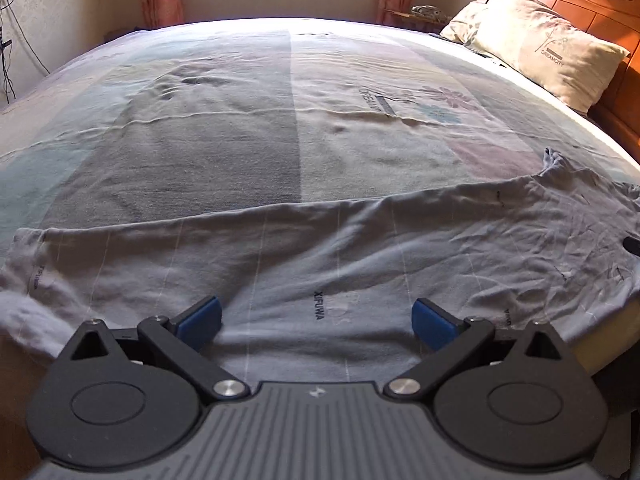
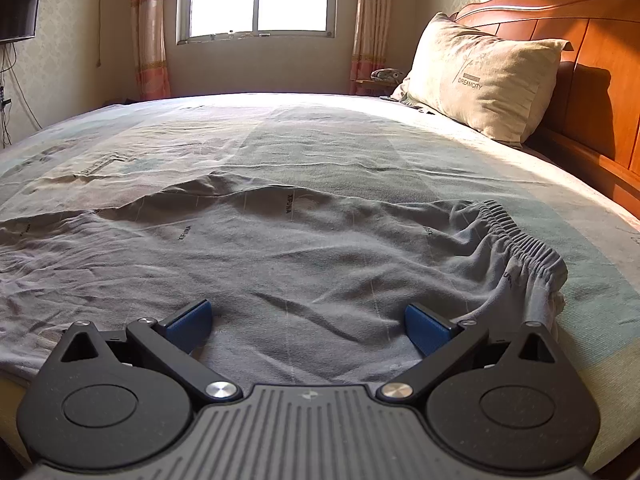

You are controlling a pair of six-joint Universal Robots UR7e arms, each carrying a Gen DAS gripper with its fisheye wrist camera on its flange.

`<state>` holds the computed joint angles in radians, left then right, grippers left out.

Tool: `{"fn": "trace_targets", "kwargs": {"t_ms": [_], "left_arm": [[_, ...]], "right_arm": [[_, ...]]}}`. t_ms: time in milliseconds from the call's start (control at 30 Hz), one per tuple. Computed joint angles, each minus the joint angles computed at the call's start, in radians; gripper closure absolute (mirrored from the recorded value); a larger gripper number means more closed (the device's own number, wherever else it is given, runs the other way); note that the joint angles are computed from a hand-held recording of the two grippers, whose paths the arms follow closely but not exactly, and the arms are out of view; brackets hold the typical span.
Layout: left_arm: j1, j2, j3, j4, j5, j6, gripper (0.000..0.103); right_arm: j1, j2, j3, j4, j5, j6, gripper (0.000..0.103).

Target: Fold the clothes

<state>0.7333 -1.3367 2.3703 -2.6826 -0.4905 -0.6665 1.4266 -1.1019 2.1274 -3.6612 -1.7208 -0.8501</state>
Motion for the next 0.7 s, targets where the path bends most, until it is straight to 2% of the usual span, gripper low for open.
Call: {"fn": "trace_targets", "kwargs": {"t_ms": [133,233,333,400,467,600,700], "left_arm": [[-0.008,-0.072,0.033,0.024,0.063,-0.051,0.002],[0.023,-0.141,0.061,0.089,0.051,-0.151,0.002],[0.005,-0.204,0.12,0.083,0.062,-0.2,0.001],[-0.011,-0.25,0.127,0.163,0.076,-0.274,0.002],[-0.023,-0.273,0.133,0.148,0.098,-0.242,0.002],[0.014,-0.261,0.106,0.133,0.114,-0.184,0.002],[0.054,-0.273,0.09,0.236,0.093,-0.272,0.002]], "right_arm": [[0.007,-0.004,-0.006,0.018,-0.015,0.005,0.0],[0.013,-0.002,-0.007,0.019,-0.029,0.01,0.0],[0.026,-0.008,-0.011,0.04,-0.061,0.019,0.0],[0.043,-0.015,-0.019,0.073,-0.098,0.023,0.0],[0.073,-0.031,-0.032,0.133,-0.142,0.023,0.0],[0.131,-0.06,-0.029,0.218,-0.093,0.011,0.0],[0.181,-0.043,-0.031,0.272,-0.069,-0.032,0.0]]}}
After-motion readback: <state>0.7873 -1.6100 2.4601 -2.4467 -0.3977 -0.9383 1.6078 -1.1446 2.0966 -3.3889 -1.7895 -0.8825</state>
